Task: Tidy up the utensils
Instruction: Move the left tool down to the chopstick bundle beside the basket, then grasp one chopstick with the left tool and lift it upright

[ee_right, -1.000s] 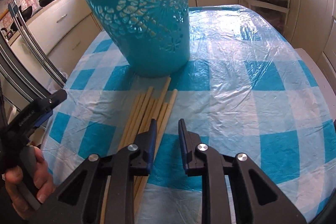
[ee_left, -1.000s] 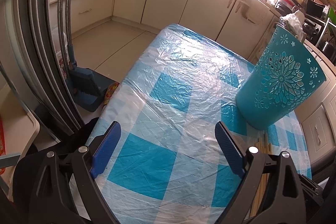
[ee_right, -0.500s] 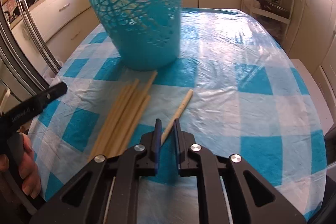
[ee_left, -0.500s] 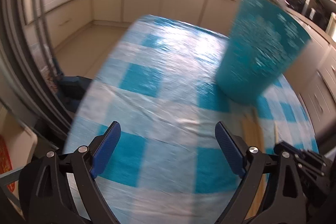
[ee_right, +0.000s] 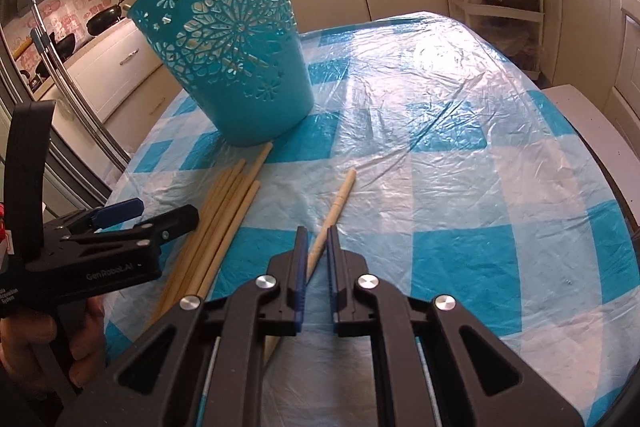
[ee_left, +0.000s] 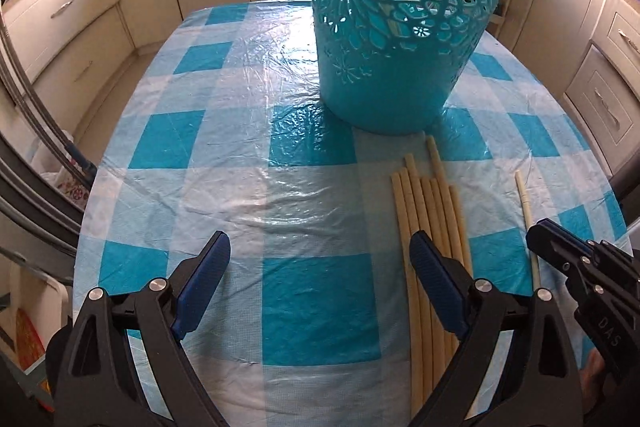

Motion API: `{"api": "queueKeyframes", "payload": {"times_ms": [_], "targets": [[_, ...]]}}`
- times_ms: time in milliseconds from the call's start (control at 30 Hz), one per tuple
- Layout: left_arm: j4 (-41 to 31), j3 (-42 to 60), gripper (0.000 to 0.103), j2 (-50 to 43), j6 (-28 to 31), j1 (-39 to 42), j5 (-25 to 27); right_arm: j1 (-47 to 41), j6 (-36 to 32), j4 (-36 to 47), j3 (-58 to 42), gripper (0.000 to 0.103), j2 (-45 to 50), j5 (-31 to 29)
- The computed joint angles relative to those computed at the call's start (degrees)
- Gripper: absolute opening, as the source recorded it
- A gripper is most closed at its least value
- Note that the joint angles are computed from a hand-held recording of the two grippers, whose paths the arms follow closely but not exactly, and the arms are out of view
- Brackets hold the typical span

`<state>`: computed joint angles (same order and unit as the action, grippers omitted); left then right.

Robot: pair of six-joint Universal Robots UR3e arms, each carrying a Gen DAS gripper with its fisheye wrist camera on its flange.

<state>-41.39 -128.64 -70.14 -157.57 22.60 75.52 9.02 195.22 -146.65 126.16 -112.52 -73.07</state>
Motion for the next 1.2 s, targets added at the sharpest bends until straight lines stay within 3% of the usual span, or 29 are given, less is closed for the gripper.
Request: {"api": "queueKeyframes", "payload": {"times_ms": [200, 300, 400, 467, 533, 633, 833, 1033, 1133, 1167, 1200], "targets": [[0.6, 2.3, 0.087, -3.3, -1.5, -3.6, 3.3, 0.2, -0.6, 2.7, -1.7, 0.009, 0.2, -0.4], [-0.3, 3.2, 0.079, -3.5, -1.5, -3.7, 3.0, 1.3, -0.6, 6.3, -5.2, 0.012, 2.0, -1.6], [-2.0, 4.3, 0.055, -3.2, -0.1, -3.9, 2.2, 3.4, -1.2, 7.5, -8.7, 0.012, 5.2, -4.9], [-4.0, 5.4, 0.026, -3.2, 0.8, -3.9, 1.4, 4.1, -1.7, 8.1, -10.6, 0.012, 7.2, -5.9], [-6.8, 6.6, 0.012, -3.1, 1.8, -3.5, 0.1, 5.0, -3.0, 9.1, -12.9, 0.012, 9.2, -6.9], [-16.1, 9.2, 0.005, -1.7, 4.9, 0.2, -4.9, 5.6, -5.0, 8.3, -13.4, 0.012, 10.3, -7.9], [-36.0, 14.9, 0.005, 6.6, 14.9, 12.9, -16.6, 2.6, -5.1, 4.4, -8.9, 0.011, 7.9, -4.0], [-74.2, 34.9, 0.005, 14.8, 38.0, 34.0, -36.7, 2.6, -4.4, 3.6, -8.4, 0.011, 7.7, -3.8], [-79.2, 42.3, 0.005, 13.7, 38.8, 36.8, -44.4, 2.4, -4.5, 3.3, -8.0, 0.011, 7.5, -3.7], [-75.5, 42.2, 0.005, 13.4, 35.7, 35.9, -46.1, 2.5, -4.4, 3.1, -8.0, 0.011, 7.6, -3.8], [-67.0, 41.0, 0.005, 13.0, 28.9, 33.7, -47.4, 2.4, -4.5, 3.1, -7.9, 0.011, 7.5, -3.8]]}}
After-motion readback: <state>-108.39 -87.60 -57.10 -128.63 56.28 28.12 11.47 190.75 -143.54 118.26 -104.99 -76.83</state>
